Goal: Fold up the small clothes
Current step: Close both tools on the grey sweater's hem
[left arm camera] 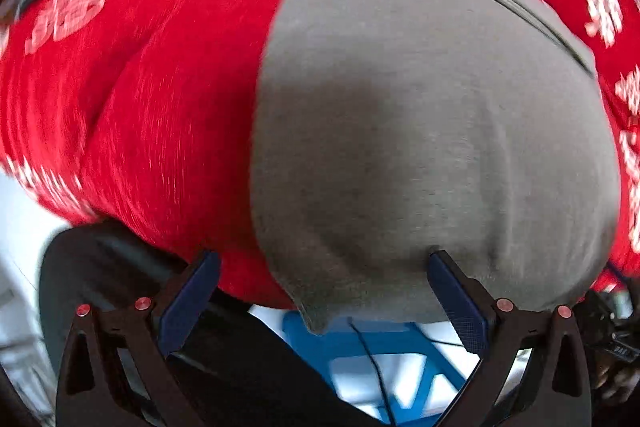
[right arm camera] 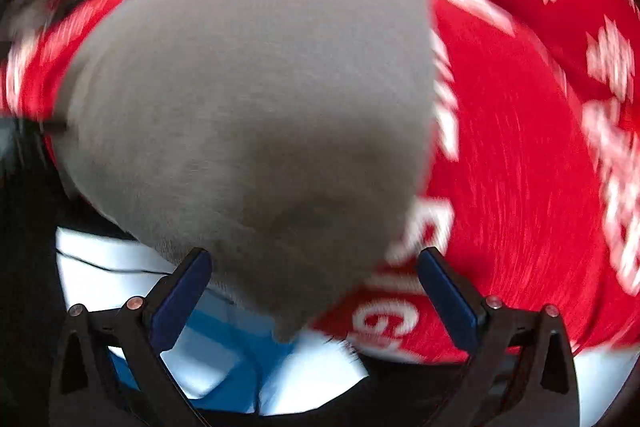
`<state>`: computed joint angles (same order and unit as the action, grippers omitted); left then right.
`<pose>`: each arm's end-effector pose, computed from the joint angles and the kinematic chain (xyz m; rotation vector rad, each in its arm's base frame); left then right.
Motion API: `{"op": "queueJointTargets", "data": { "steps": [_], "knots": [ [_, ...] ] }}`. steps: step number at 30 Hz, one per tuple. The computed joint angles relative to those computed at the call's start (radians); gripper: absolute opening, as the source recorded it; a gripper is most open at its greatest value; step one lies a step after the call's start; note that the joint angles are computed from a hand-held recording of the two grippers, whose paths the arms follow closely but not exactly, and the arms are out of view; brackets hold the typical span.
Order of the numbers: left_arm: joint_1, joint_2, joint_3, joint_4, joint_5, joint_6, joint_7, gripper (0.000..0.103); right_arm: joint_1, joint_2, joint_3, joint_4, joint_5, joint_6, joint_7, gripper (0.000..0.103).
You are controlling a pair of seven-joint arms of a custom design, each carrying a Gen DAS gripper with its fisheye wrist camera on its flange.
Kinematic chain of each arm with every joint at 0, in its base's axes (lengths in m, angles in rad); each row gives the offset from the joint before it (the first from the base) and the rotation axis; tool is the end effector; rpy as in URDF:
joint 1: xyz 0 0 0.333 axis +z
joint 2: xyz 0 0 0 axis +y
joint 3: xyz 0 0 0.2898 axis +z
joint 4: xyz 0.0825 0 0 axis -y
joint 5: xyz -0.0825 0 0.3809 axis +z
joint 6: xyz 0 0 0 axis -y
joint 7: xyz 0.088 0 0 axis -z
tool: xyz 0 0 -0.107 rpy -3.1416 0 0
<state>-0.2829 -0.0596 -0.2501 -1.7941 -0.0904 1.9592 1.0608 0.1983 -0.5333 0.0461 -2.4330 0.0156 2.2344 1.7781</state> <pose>0.4815 -0.2946 0.5609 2.1987 -2.1973 0.3654 0.4160 0.1056 0.5071 -2.0436 1.9889 -0.2682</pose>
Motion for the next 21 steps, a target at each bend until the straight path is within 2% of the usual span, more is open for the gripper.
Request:
{"op": "queueJointTargets", "data": {
  "steps": [4,5,7,9,11,14,19,20,21],
  "knots": [
    [-0.001,-0.010,0.005,-0.043,-0.092,0.063,0.002,0.103,0.012,-0.056,-0.080,-0.063,0.158,0.059,-0.009,0.102],
    [-0.005,-0.003,0.005,-0.044,-0.129,0.069,0.019,0.103,0.015,-0.058,-0.084,-0.066,0.179,0.062,-0.016,0.102],
    [-0.011,0.009,-0.003,-0.037,-0.126,0.076,0.020,0.103,0.021,-0.050,-0.074,-0.060,0.195,0.053,-0.028,0.101],
    [-0.018,0.002,-0.009,-0.045,-0.118,0.091,0.023,0.101,0.057,-0.045,-0.089,-0.060,0.258,0.057,-0.074,0.084],
    [-0.024,0.003,-0.013,-0.045,-0.118,0.107,0.002,0.094,0.083,-0.026,-0.103,-0.051,0.319,0.054,-0.121,0.075],
    [-0.012,-0.048,0.005,-0.104,-0.162,0.127,0.018,0.085,0.065,-0.005,-0.077,-0.047,0.318,0.066,-0.112,0.074],
    [-0.009,-0.072,0.011,-0.127,-0.175,0.131,0.020,0.078,0.062,-0.025,-0.071,-0.070,0.346,0.077,-0.112,0.074],
    [-0.009,-0.072,0.012,-0.125,-0.175,0.128,0.025,0.070,0.047,-0.024,-0.046,-0.064,0.307,0.071,-0.087,0.061],
    [-0.009,-0.075,0.012,-0.122,-0.178,0.122,0.032,0.065,0.039,-0.018,-0.032,-0.054,0.282,0.072,-0.071,0.014]
  ]
}}
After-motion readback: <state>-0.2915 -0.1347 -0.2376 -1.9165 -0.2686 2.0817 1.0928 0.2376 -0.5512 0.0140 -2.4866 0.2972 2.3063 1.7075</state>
